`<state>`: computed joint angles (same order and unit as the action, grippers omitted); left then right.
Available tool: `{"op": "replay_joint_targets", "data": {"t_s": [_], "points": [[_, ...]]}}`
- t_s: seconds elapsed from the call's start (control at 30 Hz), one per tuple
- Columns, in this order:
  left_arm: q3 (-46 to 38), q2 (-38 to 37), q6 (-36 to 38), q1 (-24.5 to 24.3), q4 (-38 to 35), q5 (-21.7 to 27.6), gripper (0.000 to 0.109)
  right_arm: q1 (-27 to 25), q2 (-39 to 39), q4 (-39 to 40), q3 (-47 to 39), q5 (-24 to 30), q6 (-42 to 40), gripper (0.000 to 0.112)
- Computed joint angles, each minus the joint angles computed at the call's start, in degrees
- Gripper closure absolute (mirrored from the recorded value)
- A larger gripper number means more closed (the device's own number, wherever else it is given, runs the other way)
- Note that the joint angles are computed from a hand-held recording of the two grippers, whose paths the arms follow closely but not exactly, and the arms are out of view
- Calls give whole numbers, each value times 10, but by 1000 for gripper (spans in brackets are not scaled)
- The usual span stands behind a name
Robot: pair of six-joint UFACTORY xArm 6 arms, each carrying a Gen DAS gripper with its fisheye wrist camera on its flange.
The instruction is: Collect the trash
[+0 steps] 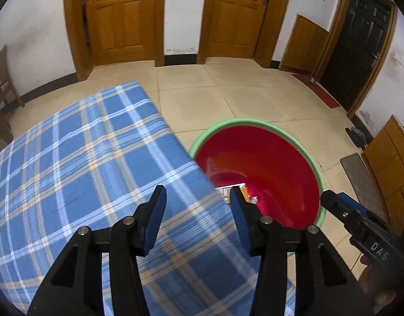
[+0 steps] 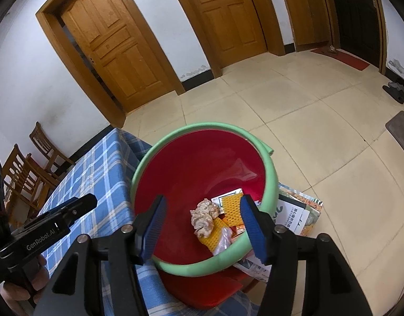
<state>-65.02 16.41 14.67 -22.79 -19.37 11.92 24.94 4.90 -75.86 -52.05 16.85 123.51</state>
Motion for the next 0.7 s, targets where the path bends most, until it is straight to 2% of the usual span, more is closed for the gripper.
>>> {"op": "replay_joint_targets", "data": {"t_s": [0.3,0.7], "points": [[66,-53,-92,42,76,-21,50,32,6,16,-26,8,-34,43],[166,-137,-283,112,270,-58,38,90,28,41,-74,34,-84,30]]}}
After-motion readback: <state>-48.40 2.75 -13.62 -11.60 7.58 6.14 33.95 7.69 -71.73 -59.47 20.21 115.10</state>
